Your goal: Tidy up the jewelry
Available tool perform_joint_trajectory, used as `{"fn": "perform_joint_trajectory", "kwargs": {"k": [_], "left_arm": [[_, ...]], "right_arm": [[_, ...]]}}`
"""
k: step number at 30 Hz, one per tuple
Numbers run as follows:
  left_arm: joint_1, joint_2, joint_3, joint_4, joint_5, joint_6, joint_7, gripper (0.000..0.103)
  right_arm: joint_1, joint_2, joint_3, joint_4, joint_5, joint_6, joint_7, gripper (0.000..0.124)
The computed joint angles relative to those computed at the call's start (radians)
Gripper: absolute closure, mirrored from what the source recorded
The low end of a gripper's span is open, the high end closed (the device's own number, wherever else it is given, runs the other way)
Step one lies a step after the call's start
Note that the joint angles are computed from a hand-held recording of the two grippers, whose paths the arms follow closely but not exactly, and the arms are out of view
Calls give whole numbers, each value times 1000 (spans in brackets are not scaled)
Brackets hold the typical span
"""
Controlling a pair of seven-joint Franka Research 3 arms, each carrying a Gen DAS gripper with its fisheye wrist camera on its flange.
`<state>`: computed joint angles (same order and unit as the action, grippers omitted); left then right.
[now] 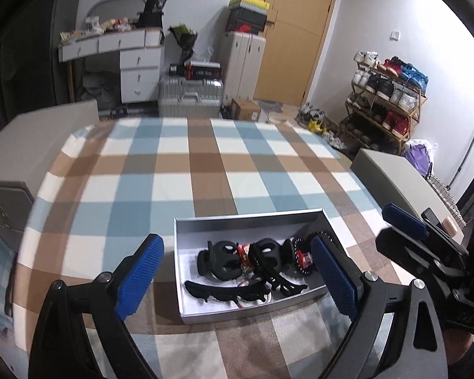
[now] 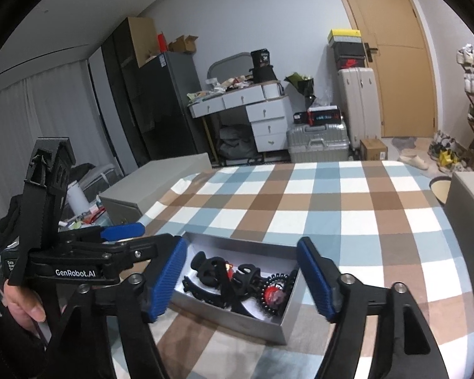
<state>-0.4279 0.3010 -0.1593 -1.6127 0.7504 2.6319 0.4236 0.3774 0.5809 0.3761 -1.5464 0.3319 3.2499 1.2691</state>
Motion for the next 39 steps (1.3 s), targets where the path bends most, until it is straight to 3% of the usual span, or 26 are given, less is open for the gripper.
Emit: {"fn": "perform_joint_trajectory", "kwargs": {"k": [4, 9, 15, 19, 24, 28, 34, 39], "left_arm": [[-26, -39, 33, -37, 131, 18, -135, 11], [-28, -86, 41, -76, 316, -14, -334, 11], [-32, -137, 9, -129, 625, -167, -610, 10], [-24, -134, -26, -151, 729, -266, -683, 10], [-12, -131, -44, -184, 770, -304, -725, 10], [-13, -112, -49, -188, 762, -334, -705, 10], [-19, -93, -46, -190, 768, -333, -716, 10], [-31, -78, -46, -179, 777, -333, -703, 10]], "right_arm": [[-39, -15, 55, -38, -4, 38, -6, 44], [-66, -27, 88, -84, -39, 110, 26, 36], [-109, -23, 133, -145, -140, 254, 94, 22], [-32, -22, 43, -163, -139, 352, 108, 21], [101, -7, -108, -155, -67, 429, 91, 21], [228, 19, -237, -126, 72, 452, -2, 21], [288, 37, -285, -104, 198, 442, -133, 21], [285, 35, -274, -100, 229, 428, -174, 21]]}}
